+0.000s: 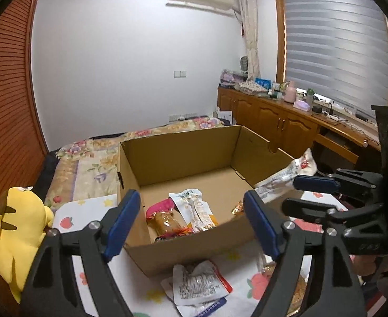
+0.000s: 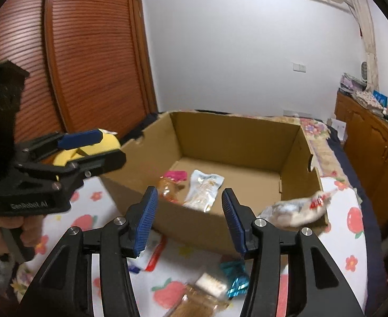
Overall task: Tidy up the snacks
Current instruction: 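Return both tools to the table and approach the cracker bar and orange pouch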
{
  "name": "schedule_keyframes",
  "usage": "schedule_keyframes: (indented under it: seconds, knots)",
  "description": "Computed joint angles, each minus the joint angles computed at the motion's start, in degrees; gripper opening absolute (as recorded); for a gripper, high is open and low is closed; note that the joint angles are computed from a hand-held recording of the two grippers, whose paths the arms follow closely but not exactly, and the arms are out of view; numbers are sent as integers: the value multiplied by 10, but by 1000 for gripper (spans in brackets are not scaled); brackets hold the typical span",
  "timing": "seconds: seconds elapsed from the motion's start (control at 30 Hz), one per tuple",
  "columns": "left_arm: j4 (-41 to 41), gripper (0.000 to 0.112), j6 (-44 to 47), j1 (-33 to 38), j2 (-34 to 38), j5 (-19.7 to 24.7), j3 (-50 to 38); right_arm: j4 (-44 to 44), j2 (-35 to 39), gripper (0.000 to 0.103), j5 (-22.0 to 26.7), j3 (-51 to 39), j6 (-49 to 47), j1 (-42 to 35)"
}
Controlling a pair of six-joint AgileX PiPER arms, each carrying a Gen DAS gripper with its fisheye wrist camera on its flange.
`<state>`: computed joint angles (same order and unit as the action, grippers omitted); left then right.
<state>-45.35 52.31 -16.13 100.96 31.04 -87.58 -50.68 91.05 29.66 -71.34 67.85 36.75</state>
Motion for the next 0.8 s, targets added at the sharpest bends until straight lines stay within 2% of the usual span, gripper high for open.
schedule_keyframes:
  seconds: [0.2, 0.3, 0.47, 0.63, 0.8]
  knots:
    - [-101, 81, 105, 15, -60, -23, 116, -75, -74, 52, 24, 91, 92, 50]
    - [-124, 81, 128, 17, -79, -23, 162, -79, -103, 52, 28, 137, 113, 62]
    - [-154, 81, 169, -1, -100, -51, 228, -93, -136, 52, 58, 218, 162, 88]
    - [-169, 81, 180, -18, -106, -54, 265, -83, -144, 52, 54, 274, 191, 102]
    - [-169, 81, 171, -36, -103, -57, 279, -71, -142, 52, 29, 307, 190, 105]
